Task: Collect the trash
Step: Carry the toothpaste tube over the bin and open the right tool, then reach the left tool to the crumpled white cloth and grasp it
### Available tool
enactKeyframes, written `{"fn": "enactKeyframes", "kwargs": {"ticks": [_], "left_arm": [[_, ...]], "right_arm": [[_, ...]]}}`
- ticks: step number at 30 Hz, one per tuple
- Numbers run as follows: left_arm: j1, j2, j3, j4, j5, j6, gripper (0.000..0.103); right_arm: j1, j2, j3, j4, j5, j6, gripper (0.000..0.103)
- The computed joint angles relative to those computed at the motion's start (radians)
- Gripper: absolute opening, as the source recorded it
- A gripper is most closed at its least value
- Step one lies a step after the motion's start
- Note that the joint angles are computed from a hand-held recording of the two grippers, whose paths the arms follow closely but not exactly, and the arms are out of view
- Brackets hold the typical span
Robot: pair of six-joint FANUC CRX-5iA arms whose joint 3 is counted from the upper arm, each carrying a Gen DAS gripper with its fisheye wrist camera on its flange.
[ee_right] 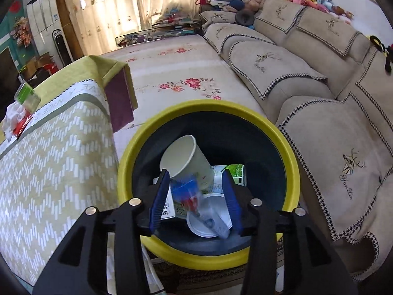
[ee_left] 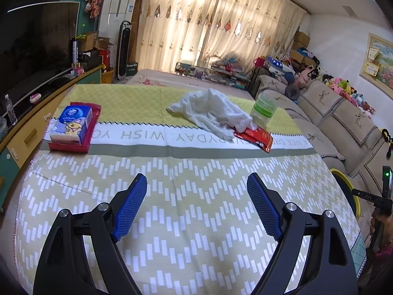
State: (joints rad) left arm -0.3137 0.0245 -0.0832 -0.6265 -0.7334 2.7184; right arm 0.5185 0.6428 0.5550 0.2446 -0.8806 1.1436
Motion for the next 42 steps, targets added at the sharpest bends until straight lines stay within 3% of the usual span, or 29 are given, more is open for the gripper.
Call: {"fn": "enactKeyframes", "kwargs": {"ticks": [6,12,17,25,33,35,38,42], "left_arm": [[0.050,0.054,0.059,0.186,0.009,-0.212,0.083],[0.067,0.147,0.211,0.250,-0.019,-0.353,0.088],[0.090,0.295,0.382,0.305,-0.075,-0.454,0.088],[0.179,0.484,0.584,0.407,-0.164,-0.462,0.087],[0.202,0.627,0.786,0.374,-0.303,-0.432,0.082],[0.203,0.656,0.830,0.365,-0.339,-0.430,0.077],[0.218,0.671,0.842,0.386,-0.344,-0.425,0.059],[0.233,0.644,0.792,0.406,-0.309,-0.428,0.025]], "right_arm": [[0.018,-0.025,-0.040,0.040,0.047,0.002,0.050],[0.013,-0.024,-0.027,-0.002,0.048,0.038,0.052],[0.008,-0.027,-0.026,-0.030,0.045,0.061,0.053],[-0.005,-0.019,-0.011,-0.065,0.037,0.091,0.053],[-0.010,-0.009,0.000,-0.089,0.024,0.107,0.053],[-0.012,-0.007,0.004,-0.096,0.020,0.111,0.053],[-0.012,-0.009,-0.001,-0.103,0.022,0.115,0.053],[-0.012,-0.019,-0.012,-0.110,0.024,0.121,0.053]]}}
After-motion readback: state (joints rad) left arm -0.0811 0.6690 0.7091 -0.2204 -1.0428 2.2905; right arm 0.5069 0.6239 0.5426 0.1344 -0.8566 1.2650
